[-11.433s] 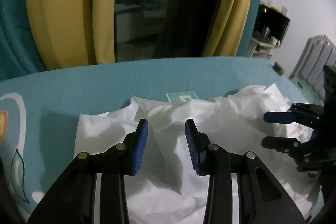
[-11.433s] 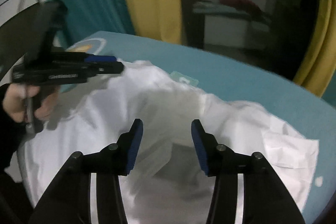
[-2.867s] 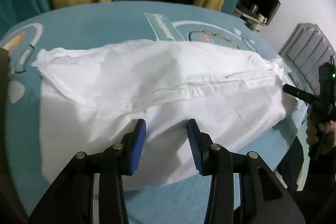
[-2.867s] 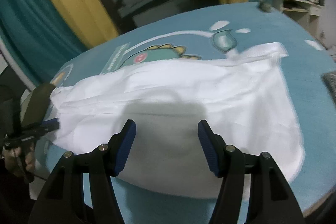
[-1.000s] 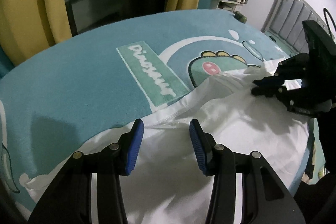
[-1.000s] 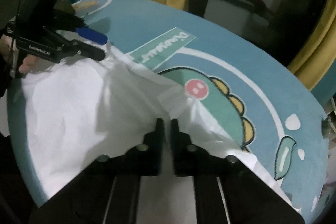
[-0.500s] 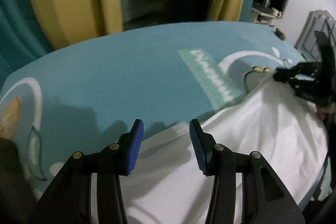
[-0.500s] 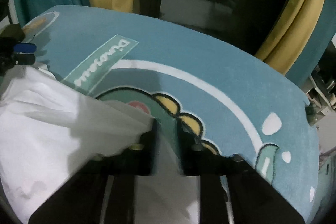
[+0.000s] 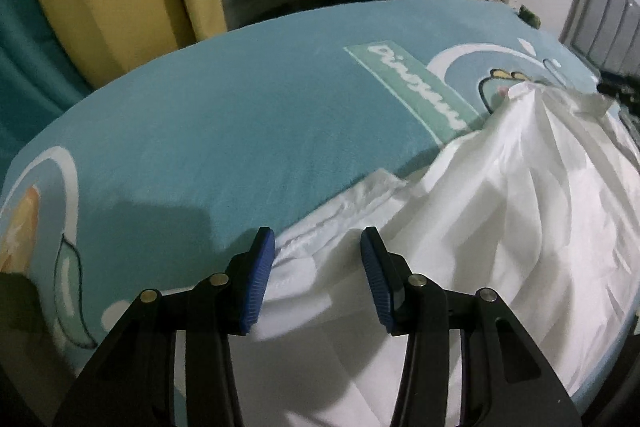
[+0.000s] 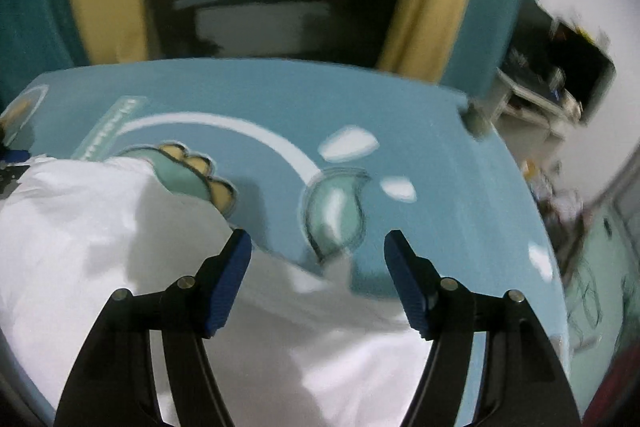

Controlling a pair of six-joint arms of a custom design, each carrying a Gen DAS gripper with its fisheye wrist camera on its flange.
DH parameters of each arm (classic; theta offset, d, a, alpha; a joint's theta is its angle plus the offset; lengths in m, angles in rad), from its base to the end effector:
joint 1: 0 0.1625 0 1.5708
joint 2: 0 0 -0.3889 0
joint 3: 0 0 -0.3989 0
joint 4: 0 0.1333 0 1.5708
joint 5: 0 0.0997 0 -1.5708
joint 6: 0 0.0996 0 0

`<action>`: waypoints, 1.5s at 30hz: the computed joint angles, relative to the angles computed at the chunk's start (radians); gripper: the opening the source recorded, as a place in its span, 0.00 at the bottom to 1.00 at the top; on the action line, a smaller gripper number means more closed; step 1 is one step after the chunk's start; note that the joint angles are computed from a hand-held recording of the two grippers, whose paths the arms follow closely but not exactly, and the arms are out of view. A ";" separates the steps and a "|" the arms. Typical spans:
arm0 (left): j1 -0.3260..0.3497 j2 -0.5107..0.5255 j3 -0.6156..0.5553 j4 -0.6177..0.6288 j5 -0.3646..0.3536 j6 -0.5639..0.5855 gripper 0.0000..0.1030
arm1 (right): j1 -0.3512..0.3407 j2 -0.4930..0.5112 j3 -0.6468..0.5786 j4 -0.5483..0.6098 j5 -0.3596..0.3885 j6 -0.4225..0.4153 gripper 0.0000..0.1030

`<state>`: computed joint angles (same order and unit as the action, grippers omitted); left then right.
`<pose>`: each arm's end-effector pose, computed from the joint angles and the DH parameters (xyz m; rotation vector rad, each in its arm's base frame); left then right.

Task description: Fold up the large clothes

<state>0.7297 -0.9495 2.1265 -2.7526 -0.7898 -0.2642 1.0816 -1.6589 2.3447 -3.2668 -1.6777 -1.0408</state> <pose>-0.2218 -0.4713 0.0401 0.6881 2.3275 -0.5294 -0.0850 -0.4208 0.3291 0.5472 -2.1771 0.8119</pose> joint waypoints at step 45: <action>-0.024 -0.160 0.186 -0.005 0.283 -0.410 0.03 | -0.101 0.114 -0.184 0.072 0.051 0.184 0.03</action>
